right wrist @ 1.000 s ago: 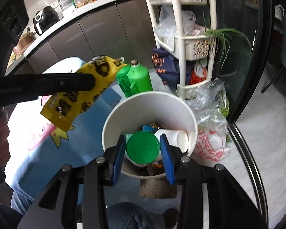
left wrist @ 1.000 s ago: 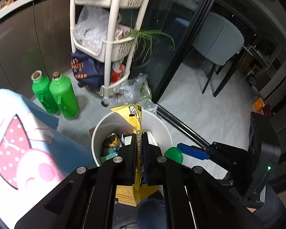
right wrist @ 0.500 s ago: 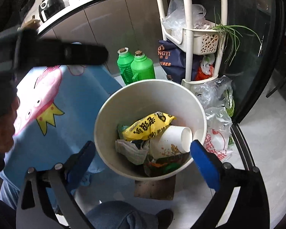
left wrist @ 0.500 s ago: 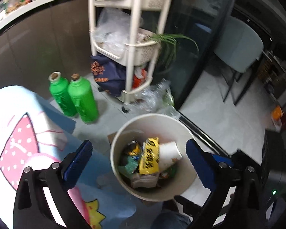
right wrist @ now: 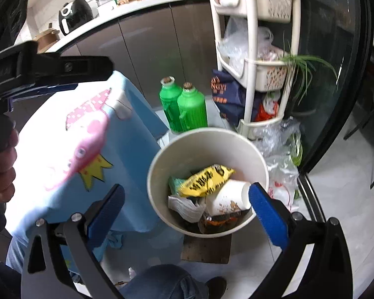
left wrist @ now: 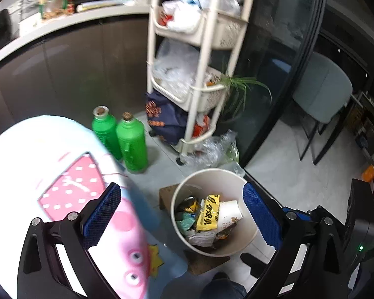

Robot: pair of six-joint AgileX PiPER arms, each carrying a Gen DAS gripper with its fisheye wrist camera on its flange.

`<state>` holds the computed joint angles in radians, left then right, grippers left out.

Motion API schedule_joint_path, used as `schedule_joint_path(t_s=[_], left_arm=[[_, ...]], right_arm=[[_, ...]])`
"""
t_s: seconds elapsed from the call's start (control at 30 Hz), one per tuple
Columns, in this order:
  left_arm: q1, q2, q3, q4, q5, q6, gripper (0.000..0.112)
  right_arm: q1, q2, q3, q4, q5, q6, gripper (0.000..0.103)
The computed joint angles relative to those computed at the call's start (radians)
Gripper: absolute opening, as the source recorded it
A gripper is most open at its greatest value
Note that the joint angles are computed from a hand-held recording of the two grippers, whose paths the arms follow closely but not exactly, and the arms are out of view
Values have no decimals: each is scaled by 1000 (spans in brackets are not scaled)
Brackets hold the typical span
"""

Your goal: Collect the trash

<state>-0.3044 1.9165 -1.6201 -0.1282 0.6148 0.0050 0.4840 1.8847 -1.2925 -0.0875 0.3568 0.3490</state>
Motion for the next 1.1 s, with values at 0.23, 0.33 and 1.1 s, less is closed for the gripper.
schedule_joint_path(t_s=[0.23, 0.33, 1.1], left_arm=[[27, -228, 162, 200, -5, -209, 95], [27, -332, 240, 367, 18, -374, 95], [234, -869, 584, 444, 254, -392, 95]], right_arm=[[82, -89, -73, -172, 131, 200, 100], [141, -113, -125, -250, 210, 278, 100], [557, -81, -505, -543, 721, 600, 100]])
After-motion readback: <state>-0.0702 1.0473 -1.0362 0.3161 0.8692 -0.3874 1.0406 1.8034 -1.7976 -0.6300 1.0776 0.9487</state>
